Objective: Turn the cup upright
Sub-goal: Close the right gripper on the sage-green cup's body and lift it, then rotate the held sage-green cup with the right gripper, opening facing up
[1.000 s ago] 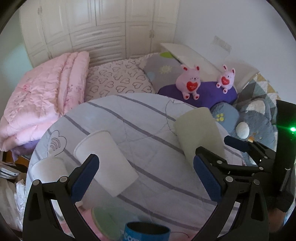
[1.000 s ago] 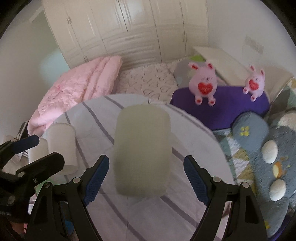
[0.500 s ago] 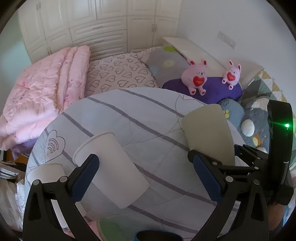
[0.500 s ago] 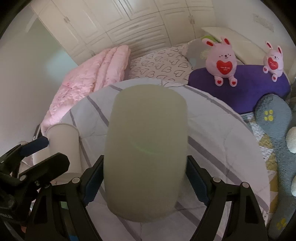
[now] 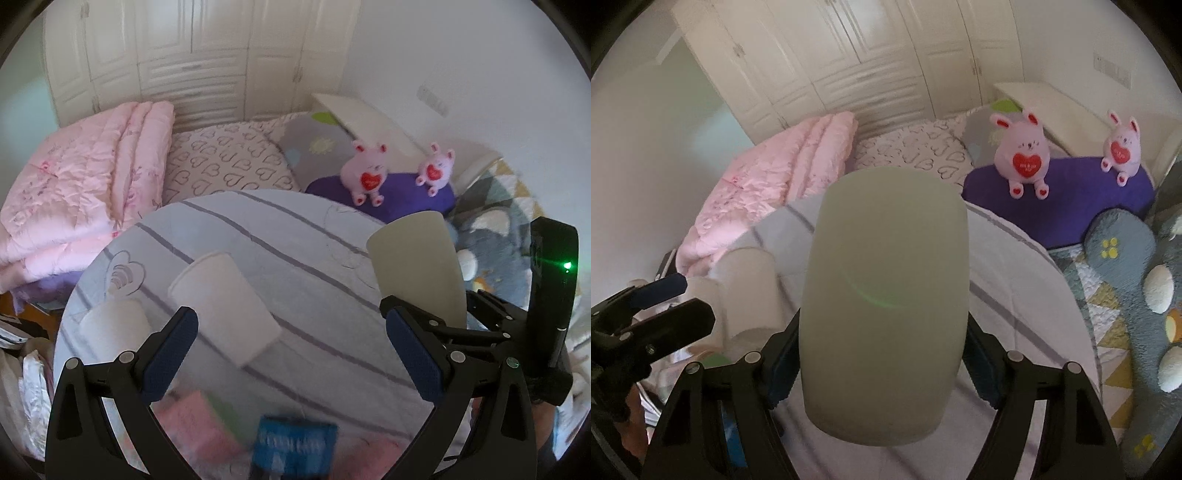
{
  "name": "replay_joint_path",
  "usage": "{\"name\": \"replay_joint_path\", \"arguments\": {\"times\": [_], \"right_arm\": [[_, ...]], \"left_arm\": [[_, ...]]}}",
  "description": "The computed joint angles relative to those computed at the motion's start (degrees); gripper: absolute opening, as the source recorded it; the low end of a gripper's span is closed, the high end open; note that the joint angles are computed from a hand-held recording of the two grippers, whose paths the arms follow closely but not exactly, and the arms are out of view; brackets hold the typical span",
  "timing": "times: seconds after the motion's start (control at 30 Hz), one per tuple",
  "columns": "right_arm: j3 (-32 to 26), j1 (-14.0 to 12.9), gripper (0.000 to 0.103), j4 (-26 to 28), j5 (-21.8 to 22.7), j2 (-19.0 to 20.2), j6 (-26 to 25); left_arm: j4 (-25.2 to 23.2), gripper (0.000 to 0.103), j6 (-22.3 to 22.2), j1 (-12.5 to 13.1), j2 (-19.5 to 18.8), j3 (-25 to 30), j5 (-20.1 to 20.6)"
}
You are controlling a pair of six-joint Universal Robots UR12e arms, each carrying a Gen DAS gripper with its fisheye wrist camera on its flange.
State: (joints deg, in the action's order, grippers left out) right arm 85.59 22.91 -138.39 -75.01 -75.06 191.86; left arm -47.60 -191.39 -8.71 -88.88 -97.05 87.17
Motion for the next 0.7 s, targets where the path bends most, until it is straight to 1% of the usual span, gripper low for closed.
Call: {"name": "replay_joint_path", "arguments": {"times": [0.13,0.2,0.37,0.47,0.6,0.7], "right_arm": [[2.08,0.84,0.077,-1.09,-0.48,-3.03,-0.51],[3.66,1.28,0.077,-1.81,0.06,-4.81,-0.43],[7.24,3.38,0.077,-2.32,0.4,-8.68,-1.1],[9.22,4.92,0.077,-2.24,1.52,-10.43,-1.51],[11.25,7.0,0.077,-1.99,2.28,-11.7,-2.08],[12.98,8.33,0.077,-1.81,1.84,-12.67,-2.5]], "left_arm": [[0.83,0.103,-0.09,0.19,4.48,-2.87,0.15],[0.98,0.103,-0.16,0.43,6.69,-4.38,-0.11],[1.7,0.103,-0.42,0.87,12.55,-8.81,0.63],[0.64,0.103,-0.47,1.47,15.87,-11.4,0.4],[-1.36,0.103,-0.33,1.19,18.79,-13.89,1.16],[-2.39,0.103,-0.64,1.4,20.81,-15.93,-0.12]]}}
